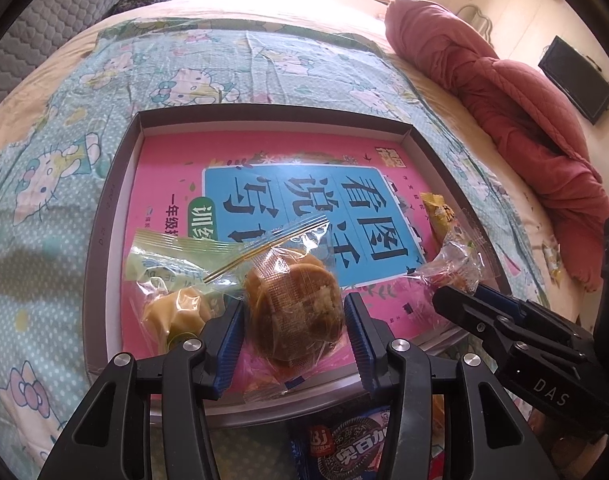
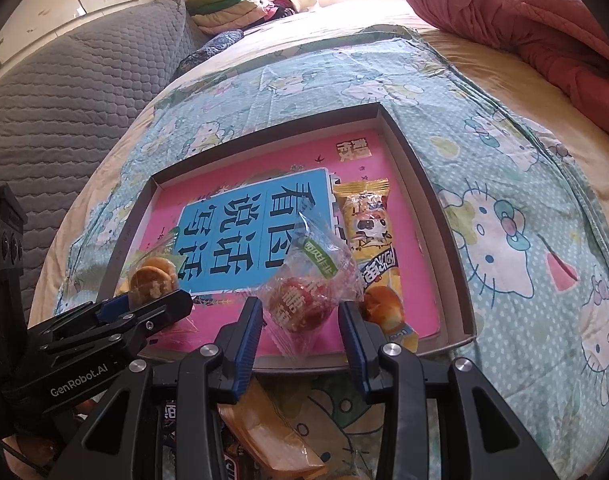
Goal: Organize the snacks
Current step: 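Lower the bun onto the book with the left tool while the right tool lowers the pastry, then open both tools and withdraw them from the tray toward the snack pile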
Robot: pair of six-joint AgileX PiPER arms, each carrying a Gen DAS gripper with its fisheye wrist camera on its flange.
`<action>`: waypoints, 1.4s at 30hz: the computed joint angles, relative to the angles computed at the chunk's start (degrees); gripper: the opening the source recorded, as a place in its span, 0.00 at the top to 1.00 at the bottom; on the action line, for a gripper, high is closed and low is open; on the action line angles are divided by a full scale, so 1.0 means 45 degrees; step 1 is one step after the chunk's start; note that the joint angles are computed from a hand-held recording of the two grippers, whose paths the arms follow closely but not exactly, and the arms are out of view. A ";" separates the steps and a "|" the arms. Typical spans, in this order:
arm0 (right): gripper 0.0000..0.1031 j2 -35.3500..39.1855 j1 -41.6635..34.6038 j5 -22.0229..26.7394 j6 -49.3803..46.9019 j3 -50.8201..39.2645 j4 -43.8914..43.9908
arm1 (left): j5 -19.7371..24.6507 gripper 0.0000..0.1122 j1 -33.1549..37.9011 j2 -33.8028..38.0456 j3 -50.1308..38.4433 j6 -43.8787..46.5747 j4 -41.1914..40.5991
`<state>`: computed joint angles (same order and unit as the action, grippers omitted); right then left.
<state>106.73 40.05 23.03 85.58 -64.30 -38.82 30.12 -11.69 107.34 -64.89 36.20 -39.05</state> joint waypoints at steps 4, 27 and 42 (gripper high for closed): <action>0.61 -0.0056 0.0035 0.0115 0.0114 0.0010 -0.0046 | 0.0092 0.55 -0.0016 0.0008 -0.0068 -0.0436 0.0434; 0.61 -0.0797 0.0529 0.0767 0.1077 0.0037 -0.1308 | 0.0630 0.48 0.0505 -0.1318 0.0289 -0.0173 0.0050; 0.53 -0.1626 0.1227 0.1446 0.1916 0.0045 -0.2695 | 0.0580 0.41 0.1072 -0.2747 0.0874 0.0130 -0.0017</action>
<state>99.41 45.57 29.54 94.20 -64.09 -50.95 32.73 -6.86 94.98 -60.96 36.78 -39.12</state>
